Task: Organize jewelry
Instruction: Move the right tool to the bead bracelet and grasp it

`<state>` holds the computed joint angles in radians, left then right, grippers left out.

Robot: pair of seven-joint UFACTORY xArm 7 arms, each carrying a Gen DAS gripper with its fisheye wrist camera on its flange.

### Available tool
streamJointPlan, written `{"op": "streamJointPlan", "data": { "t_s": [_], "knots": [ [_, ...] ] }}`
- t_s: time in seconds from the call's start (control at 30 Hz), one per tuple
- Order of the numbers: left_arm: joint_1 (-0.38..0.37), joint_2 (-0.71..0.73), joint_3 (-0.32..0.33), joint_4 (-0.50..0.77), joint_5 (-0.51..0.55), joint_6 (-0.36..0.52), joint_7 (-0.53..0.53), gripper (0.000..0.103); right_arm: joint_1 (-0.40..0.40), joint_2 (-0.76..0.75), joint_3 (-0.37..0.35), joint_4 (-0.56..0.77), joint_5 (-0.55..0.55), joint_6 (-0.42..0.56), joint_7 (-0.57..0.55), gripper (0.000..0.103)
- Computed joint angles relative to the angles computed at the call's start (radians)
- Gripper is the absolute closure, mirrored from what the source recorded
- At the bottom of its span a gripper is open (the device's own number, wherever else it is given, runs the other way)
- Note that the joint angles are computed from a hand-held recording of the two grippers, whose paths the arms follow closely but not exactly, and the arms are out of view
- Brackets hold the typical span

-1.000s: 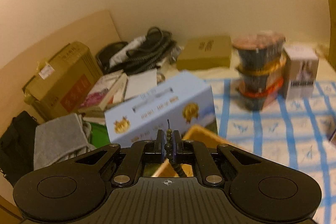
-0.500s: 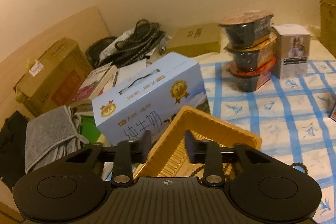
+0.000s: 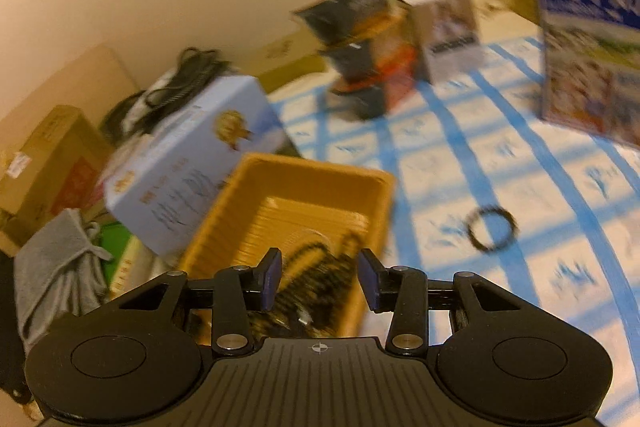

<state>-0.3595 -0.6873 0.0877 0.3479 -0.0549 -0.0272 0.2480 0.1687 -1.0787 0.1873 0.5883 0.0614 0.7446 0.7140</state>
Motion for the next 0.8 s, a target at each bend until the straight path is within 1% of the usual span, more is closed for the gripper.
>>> {"op": "streamJointPlan", "data": {
  "t_s": [0.13, 0.27, 0.4, 0.5, 0.57, 0.67, 0.8],
  "knots": [
    [0.008, 0.002, -0.007, 0.001, 0.004, 0.001, -0.003, 0.089, -0.019, -0.093, -0.003, -0.060, -0.010, 0.078, 0.024, 0.061],
    [0.012, 0.009, -0.012, 0.005, 0.008, -0.001, -0.002, 0.088, -0.037, -0.170, -0.021, -0.114, -0.020, 0.139, 0.028, 0.061],
    [0.014, 0.011, -0.014, 0.008, 0.010, 0.004, -0.004, 0.088, -0.058, -0.226, -0.039, -0.157, -0.042, 0.196, 0.004, 0.061],
    [0.010, 0.011, -0.009, 0.012, 0.011, 0.011, 0.001, 0.088, -0.075, -0.254, -0.059, -0.198, -0.059, 0.211, -0.028, 0.061],
    [0.008, 0.012, -0.006, 0.014, 0.011, 0.015, 0.007, 0.088, -0.092, -0.254, -0.069, -0.220, -0.080, 0.211, -0.060, 0.061],
    [0.007, 0.014, -0.006, 0.017, 0.009, 0.019, 0.012, 0.088, -0.124, -0.236, -0.099, -0.256, -0.112, 0.176, -0.121, 0.061],
    [0.007, 0.018, -0.007, 0.022, 0.008, 0.023, 0.017, 0.088, -0.176, -0.171, -0.138, -0.294, -0.148, 0.071, -0.203, 0.061]
  ]
}}
